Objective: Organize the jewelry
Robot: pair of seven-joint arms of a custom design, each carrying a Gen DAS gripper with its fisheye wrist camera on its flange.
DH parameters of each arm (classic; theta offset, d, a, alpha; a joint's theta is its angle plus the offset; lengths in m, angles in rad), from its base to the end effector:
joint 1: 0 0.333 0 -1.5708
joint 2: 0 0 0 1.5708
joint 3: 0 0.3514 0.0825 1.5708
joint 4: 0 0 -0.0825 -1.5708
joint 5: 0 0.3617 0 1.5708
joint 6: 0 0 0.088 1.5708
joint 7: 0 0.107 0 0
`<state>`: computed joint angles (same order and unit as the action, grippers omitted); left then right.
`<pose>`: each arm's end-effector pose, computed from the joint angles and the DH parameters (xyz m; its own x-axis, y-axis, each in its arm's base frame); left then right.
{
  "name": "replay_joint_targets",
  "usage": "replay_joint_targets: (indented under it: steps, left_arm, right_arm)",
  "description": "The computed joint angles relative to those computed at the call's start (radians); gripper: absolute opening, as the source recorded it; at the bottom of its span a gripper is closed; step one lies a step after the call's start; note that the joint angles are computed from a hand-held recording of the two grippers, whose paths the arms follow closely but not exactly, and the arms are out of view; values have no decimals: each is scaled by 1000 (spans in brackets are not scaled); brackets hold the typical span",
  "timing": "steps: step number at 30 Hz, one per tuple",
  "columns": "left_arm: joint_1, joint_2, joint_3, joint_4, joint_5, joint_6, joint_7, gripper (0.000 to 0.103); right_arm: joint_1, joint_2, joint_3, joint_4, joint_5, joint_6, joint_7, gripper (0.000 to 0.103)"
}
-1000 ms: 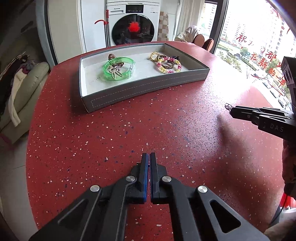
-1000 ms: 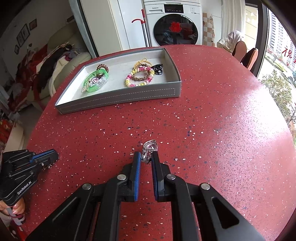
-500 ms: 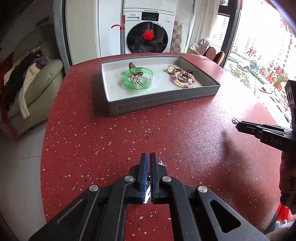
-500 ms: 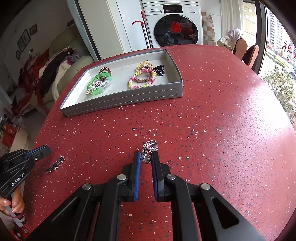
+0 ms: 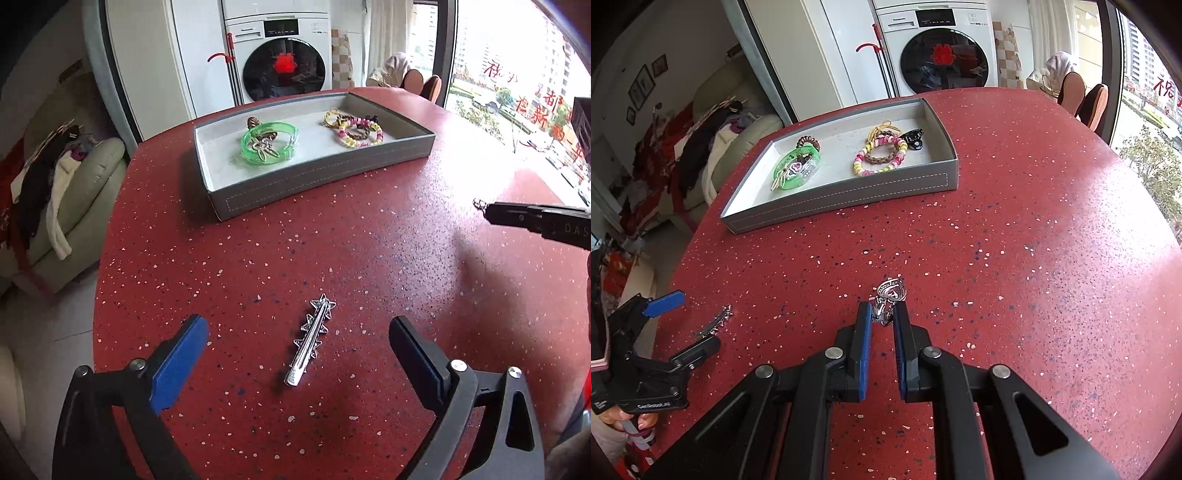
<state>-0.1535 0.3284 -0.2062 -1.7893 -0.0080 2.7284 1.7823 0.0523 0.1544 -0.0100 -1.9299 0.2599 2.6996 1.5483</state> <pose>0.6386 -0.2211 0.4882 -0.4938 -0.8682 -0.0499 -0.6937 0.4278 -0.5794 0.6240 0.0181 0.5242 -0.0669 -0.9754 -0.2099 -0.8125 0.1753 -0.5560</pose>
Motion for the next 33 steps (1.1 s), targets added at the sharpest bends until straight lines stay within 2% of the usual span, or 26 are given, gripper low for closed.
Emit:
replay_joint_targets:
  steps: [4,7,8,14,21,26,33]
  left_arm:
    - [12,26,-16,24,-27,-58,39,82]
    - [44,31,-54,23,-102,-72,103,56]
    - [43,28,-54,14,-108,-59,116,36]
    - [50,19,-62,5,-181,-50,151,36]
    - [46,3,-56,45,-228,-34,124,35]
    - [43,18,-61,85,-241,-32,125,27]
    - [38,33,-54,113,-240,-60,99,27]
  right_arm:
    - [-1,-11,3,-17,12,5,-11,13]
    - [1,-16,2,-23,12,7,-10,13]
    - [1,-16,1,-24,13,8,-10,13]
    - [1,-21,3,-23,23,11,-24,13]
    - [-4,-10,7,23,55,-2,-55,13]
    - [-2,2,8,58,48,-6,-57,13]
    - [-3,17,15,84,60,-18,-74,13]
